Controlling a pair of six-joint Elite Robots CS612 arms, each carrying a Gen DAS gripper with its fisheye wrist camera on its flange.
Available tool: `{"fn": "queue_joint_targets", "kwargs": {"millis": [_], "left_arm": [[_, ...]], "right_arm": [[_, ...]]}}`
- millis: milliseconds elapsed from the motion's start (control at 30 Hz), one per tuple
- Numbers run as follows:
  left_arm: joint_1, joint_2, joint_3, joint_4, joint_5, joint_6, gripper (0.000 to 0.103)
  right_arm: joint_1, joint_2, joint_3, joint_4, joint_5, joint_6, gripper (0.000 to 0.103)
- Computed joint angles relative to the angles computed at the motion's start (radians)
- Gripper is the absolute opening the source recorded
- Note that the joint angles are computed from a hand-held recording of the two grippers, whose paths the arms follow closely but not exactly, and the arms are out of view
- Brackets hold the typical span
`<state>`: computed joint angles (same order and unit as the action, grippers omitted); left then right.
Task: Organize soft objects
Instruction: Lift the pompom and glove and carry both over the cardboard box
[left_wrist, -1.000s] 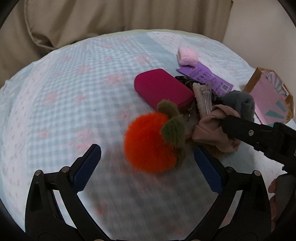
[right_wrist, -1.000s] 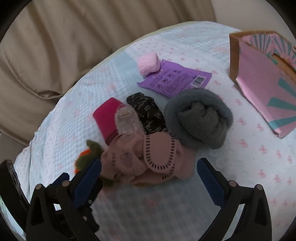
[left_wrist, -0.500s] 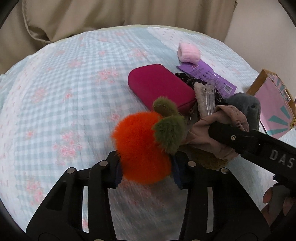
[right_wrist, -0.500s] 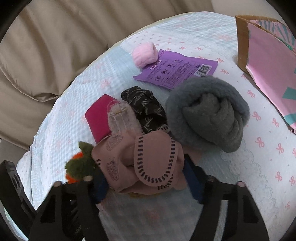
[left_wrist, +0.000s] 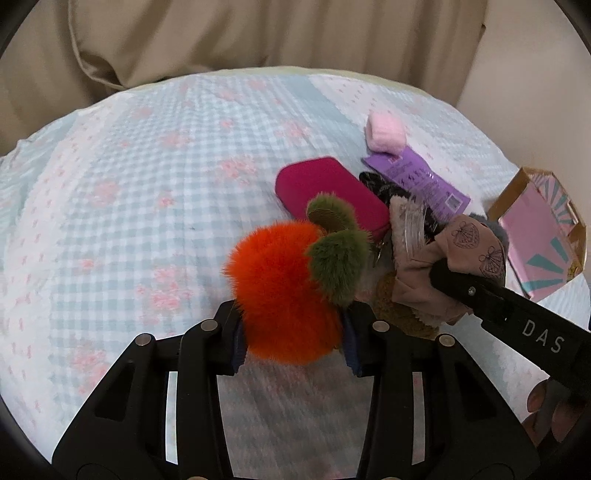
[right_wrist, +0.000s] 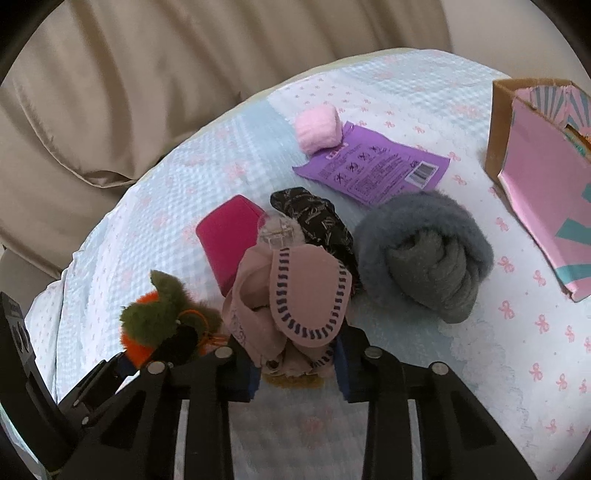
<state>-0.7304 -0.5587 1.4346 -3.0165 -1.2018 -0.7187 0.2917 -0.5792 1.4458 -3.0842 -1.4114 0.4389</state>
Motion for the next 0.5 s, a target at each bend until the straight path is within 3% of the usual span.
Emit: {"fn": "queue_joint_targets", "kwargs": {"millis": [267, 500], "left_arm": [[-0.015, -0.063, 0.048, 0.011, 0.048, -0.051, 0.037], [-0.038, -0.15, 0.084, 0.064, 0.12, -0.093, 0.037]], "right_arm": [[-0.002, -0.05, 0.034, -0.017, -0.003, -0.04, 0.027], [-0.01, -0.141, 0.083, -0.011, -0.017, -0.099, 0.027]]}}
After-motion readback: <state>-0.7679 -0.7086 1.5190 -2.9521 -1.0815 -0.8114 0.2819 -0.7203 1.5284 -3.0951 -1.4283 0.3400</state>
